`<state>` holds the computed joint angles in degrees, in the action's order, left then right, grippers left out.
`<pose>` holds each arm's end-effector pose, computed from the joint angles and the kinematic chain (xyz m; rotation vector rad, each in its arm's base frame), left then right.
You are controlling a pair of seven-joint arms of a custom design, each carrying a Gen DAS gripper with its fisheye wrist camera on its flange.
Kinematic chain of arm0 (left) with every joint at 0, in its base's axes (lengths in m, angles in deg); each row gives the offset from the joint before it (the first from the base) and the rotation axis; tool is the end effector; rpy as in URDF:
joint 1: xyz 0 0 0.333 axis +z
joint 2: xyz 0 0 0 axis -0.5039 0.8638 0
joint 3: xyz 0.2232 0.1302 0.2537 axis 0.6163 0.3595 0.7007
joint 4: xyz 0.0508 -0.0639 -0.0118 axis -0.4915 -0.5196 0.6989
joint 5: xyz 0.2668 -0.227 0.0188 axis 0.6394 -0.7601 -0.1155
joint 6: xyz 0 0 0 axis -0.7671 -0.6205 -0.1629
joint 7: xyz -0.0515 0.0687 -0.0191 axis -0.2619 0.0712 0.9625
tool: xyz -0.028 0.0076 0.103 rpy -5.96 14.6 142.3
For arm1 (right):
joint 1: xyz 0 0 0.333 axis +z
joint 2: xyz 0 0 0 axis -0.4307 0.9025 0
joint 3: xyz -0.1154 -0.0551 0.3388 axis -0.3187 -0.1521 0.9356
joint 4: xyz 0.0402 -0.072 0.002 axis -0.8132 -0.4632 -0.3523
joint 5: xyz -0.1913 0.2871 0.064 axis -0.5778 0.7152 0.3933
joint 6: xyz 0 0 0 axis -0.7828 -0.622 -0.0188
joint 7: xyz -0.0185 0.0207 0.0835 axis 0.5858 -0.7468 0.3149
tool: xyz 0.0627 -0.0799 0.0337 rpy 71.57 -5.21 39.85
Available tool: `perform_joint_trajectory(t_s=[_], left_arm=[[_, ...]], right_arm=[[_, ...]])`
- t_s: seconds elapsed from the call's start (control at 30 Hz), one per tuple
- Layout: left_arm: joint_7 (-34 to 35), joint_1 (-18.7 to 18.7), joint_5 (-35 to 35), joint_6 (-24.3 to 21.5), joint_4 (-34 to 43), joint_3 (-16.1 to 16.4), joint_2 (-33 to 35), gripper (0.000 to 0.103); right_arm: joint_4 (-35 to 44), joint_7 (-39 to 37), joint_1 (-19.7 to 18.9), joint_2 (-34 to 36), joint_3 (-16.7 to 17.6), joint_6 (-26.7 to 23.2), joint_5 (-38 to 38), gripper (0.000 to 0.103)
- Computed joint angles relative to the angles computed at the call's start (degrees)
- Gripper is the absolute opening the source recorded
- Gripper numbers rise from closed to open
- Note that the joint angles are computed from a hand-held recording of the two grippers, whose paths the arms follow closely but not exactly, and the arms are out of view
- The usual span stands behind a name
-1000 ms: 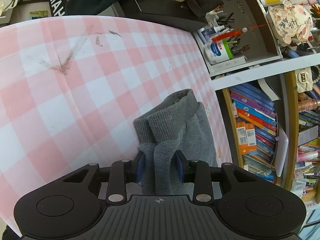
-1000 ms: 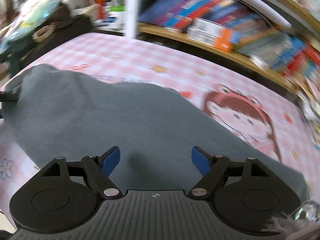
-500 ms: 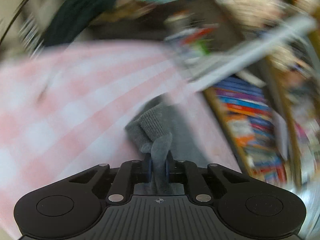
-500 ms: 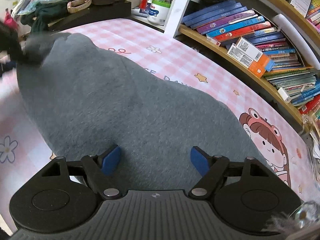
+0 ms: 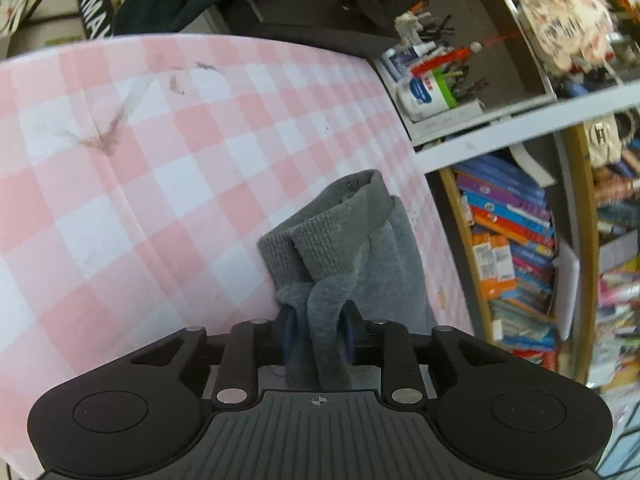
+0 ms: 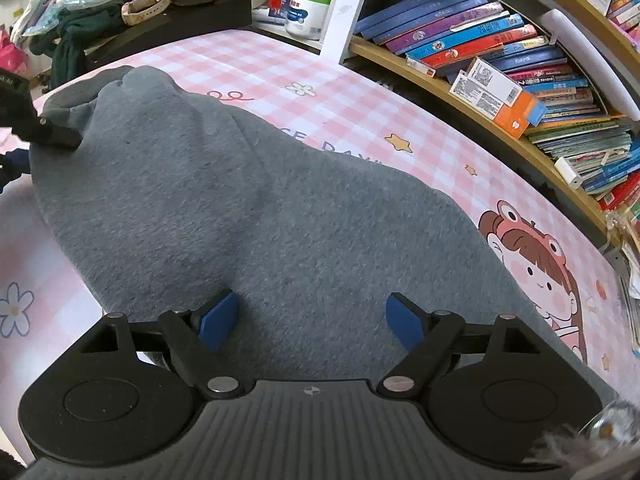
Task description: Fold clothes
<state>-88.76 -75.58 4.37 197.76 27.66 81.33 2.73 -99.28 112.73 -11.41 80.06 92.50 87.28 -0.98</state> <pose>0.5960 -0.5302 0.4271 -2.5849 -0.0005 -1.3341 0.7959 0.2460 0.4636 -2.4466 0.4196 -0.4880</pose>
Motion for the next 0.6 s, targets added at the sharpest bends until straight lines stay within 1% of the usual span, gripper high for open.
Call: perform_joint_trajectory(t_s=[0.07, 0.1, 0.2, 0.27, 0.3, 0.33, 0.43, 0.53, 0.6], left_arm=[[-4.6, -0.5, 1.6, 1.6, -2.2, 1.0, -0.9, 0.024], [-5.8, -0.5, 2.1, 1.8, -2.5, 1.1, -0.9, 0.024], [-7.6, -0.4, 3.1, 2.1, -2.6, 1.0, -0.8, 0.022], [-8.1, -0.2, 3.4, 2.1, -2.4, 0.9, -0.6, 0.021], [-7.5, 0.0, 3.1, 1.9, -2.1, 0.6, -0.5, 0.017], [-7.1, 0.1, 3.0, 1.8, -1.8, 0.5, -0.3, 0.015], [-5.7, 0.4, 2.5, 1.5, -1.1, 0.3, 0.0, 0.013], [-1.9, 0.6, 0.9, 0.2, 0.7, -0.3, 0.5, 0.011], [2.3, 0.2, 0.0, -2.1, 4.1, -0.2, 1.7, 0.010]], right_arm=[[-5.7, -2.3, -0.1, -2.7, 0.3, 3.8, 0.8, 0.081], [-7.9, -3.4, -0.1, -3.7, 0.4, 5.4, 1.1, 0.081], [-12.7, -5.3, 0.0, -5.9, 0.3, 9.1, 2.0, 0.080], [-14.7, -5.1, 0.2, -6.8, 0.0, 10.6, 2.4, 0.079], [-14.9, -4.7, 0.3, -6.9, -0.3, 10.8, 2.4, 0.079], [-14.7, -4.0, 0.4, -6.8, -0.5, 10.5, 2.4, 0.079], [-13.1, -1.8, 0.6, -6.1, -1.0, 9.1, 2.1, 0.079], [-9.1, 0.1, 0.6, -4.3, -1.1, 6.2, 1.3, 0.079], [-4.9, 1.2, 0.6, -2.3, -1.1, 3.4, 0.6, 0.079]])
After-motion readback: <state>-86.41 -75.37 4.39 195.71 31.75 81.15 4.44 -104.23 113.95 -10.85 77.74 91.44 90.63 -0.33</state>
